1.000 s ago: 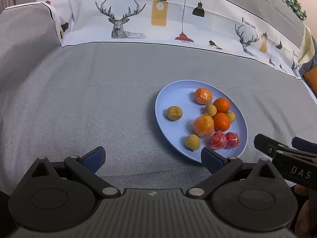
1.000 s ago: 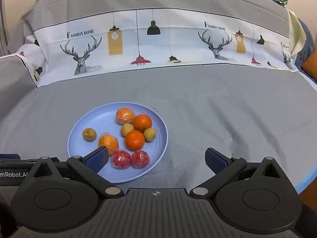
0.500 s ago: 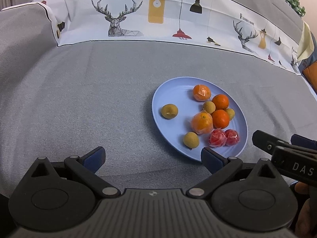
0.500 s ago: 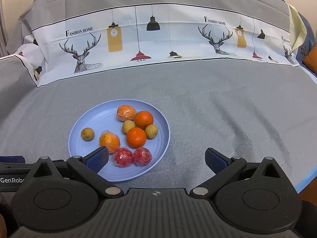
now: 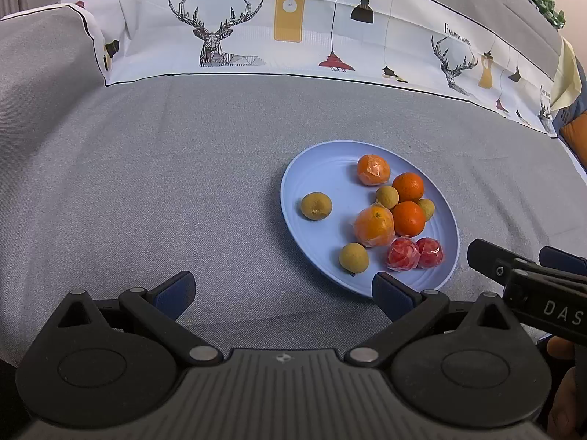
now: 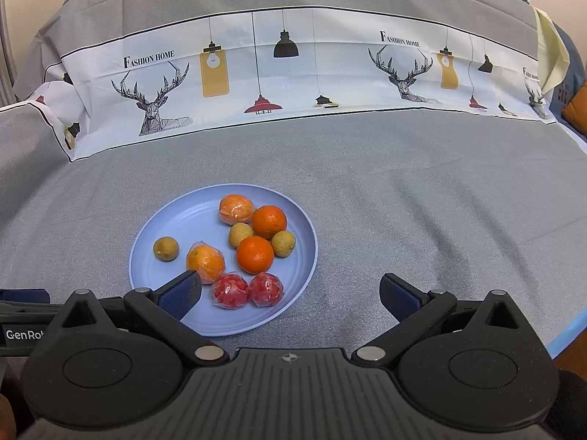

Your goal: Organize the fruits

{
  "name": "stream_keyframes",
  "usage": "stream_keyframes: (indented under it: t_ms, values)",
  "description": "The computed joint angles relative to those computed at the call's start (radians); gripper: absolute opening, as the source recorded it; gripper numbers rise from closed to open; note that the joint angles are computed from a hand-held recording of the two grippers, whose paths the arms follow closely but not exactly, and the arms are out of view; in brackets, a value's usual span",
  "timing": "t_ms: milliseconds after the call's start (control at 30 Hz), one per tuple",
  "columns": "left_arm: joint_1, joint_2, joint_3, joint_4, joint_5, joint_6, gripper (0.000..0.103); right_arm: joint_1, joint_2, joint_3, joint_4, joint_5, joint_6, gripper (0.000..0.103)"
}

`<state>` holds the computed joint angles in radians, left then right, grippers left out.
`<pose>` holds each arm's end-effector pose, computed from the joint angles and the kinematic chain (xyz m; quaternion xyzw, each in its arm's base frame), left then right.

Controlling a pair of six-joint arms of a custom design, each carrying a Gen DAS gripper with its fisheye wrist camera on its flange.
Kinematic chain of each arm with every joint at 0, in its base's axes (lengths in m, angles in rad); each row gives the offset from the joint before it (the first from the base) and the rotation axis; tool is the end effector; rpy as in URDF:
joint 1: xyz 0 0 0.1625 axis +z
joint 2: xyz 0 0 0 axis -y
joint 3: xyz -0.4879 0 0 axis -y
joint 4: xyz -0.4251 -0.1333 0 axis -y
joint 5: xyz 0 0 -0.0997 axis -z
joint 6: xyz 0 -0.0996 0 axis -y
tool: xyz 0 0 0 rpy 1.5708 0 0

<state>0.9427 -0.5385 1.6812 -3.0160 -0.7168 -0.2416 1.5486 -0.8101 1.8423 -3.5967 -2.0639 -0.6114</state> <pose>-0.2486 -0.6969 -0.0068 0.1116 0.8951 -0.2969 0.3135 0.0710 -0.6841 0.1867 0.1362 -0.8496 0.3724 0.3479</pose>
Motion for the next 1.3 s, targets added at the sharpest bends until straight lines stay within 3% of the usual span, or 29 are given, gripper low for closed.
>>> stream_keyframes:
  t_ms: [767,1300]
  values:
    - [-0.001,0.000,-0.002,0.003,-0.001,0.000,0.102,-0.001,0.000,0.000,-0.001,0.002,-0.001,0.102]
    - [0.007,0.003,-0.020,0.029,-0.029,-0.015,0.102,0.001,0.000,-0.012,0.026,-0.007,0.042,0.102]
